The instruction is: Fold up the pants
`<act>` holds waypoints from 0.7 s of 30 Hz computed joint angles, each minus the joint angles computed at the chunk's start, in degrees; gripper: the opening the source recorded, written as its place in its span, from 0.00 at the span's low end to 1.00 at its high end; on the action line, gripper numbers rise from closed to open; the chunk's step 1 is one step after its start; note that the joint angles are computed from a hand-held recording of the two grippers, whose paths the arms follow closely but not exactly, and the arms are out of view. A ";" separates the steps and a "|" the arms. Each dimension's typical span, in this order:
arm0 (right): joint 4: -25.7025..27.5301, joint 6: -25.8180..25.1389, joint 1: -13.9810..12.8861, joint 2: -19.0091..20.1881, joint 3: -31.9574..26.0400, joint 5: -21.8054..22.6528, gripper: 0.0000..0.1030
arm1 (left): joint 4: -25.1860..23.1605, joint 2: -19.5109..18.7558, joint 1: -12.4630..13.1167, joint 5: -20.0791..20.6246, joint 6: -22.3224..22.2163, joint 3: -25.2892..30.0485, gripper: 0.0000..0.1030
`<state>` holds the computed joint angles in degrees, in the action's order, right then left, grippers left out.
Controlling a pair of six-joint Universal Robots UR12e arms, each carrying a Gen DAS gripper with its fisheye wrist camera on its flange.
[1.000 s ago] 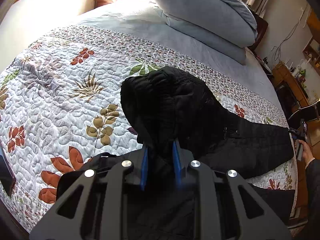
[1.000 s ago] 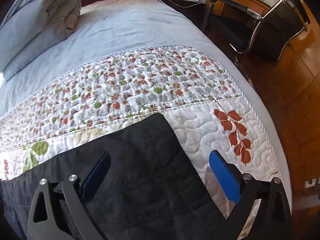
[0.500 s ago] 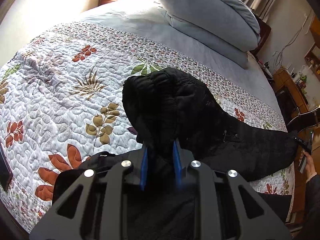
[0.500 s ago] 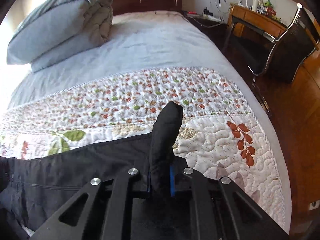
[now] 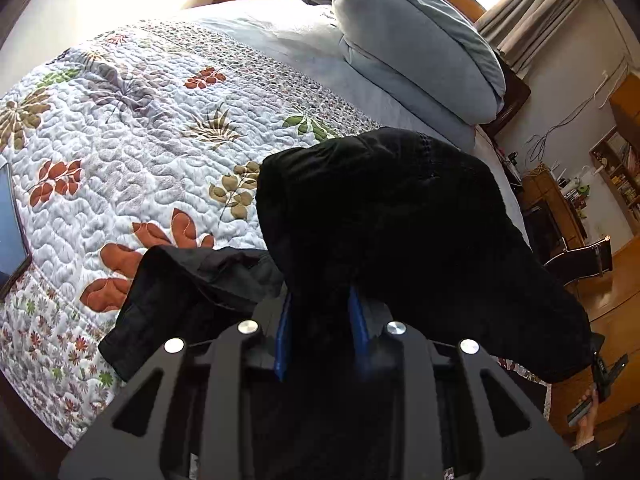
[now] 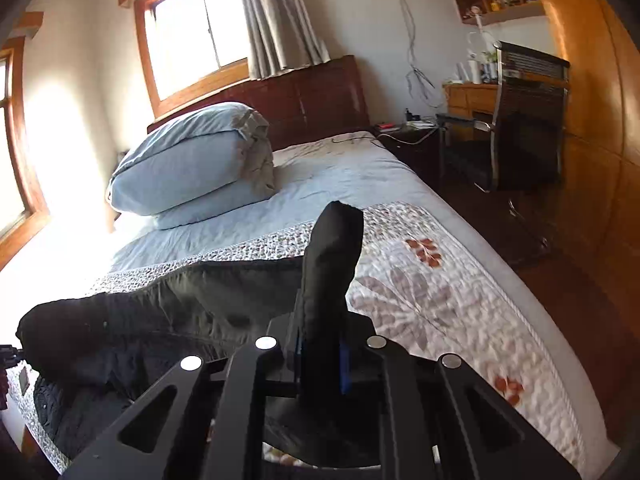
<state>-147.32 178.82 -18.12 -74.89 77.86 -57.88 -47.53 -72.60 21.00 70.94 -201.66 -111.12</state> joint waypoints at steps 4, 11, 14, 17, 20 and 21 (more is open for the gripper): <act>-3.99 7.68 -3.75 -4.68 9.19 2.84 0.12 | -1.19 3.86 2.53 -1.80 0.21 -2.68 0.26; -3.59 7.80 -6.31 -10.14 18.63 2.25 0.12 | -5.66 7.85 5.41 -3.92 1.67 -5.41 0.27; -0.97 5.48 -6.18 -11.05 19.95 0.87 0.12 | -6.00 8.14 4.55 -2.19 3.65 -5.77 0.29; 1.41 2.27 -5.54 -11.65 20.59 -1.80 0.12 | -6.93 7.68 3.48 -0.33 5.43 -5.48 0.34; 2.38 0.56 -5.17 -12.36 21.39 -4.25 0.22 | -8.69 7.19 2.19 3.02 8.67 -4.76 0.40; 2.93 0.26 -5.11 -12.61 21.52 -5.22 0.31 | -9.49 7.32 1.78 4.37 8.93 -4.65 0.47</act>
<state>-144.39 179.09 -23.22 -87.50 99.38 -63.11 -57.03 -65.28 22.77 75.31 -192.73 -115.76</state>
